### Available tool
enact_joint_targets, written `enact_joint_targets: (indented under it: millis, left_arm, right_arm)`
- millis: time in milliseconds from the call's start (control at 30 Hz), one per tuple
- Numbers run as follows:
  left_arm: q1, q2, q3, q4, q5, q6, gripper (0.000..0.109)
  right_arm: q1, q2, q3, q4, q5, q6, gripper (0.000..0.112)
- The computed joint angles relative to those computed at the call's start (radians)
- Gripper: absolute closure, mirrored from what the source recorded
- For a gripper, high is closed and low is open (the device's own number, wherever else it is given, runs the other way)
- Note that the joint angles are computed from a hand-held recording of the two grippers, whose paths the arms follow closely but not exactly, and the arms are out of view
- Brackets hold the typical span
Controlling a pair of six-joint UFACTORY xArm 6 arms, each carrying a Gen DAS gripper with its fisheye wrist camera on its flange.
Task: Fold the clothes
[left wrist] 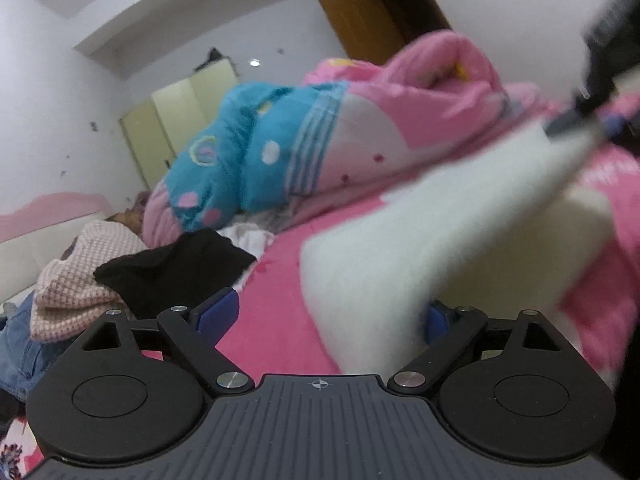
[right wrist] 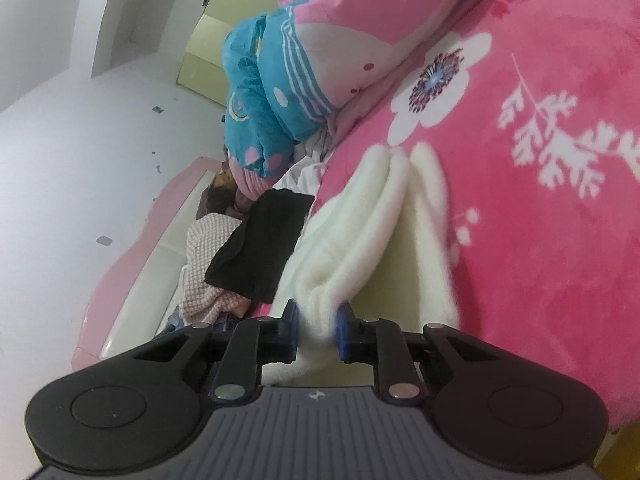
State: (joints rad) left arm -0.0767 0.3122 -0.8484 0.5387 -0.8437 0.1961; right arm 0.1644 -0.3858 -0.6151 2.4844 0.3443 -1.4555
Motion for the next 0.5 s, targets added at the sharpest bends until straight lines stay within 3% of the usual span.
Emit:
enact_joint_targets:
  millis: [133, 333, 433, 500]
  left_arm:
    - [0.007, 0.003, -0.014, 0.051, 0.070, 0.007, 0.017]
    - [-0.007, -0.020, 0.006, -0.119, 0.023, 0.018, 0.020]
    - [-0.008, -0.028, 0.006, -0.117, 0.097, 0.042, 0.020]
    - [0.007, -0.061, 0.026, -0.080, 0.079, 0.011, 0.024]
  right_arm:
    - [0.006, -0.002, -0.012, 0.015, 0.001, -0.028, 0.092]
    - [-0.001, -0.005, -0.006, 0.038, -0.008, -0.053, 0.092]
    - [0.001, -0.002, 0.005, 0.036, 0.001, -0.032, 0.092]
    - [0.006, -0.009, 0.009, 0.045, -0.004, -0.043, 0.092]
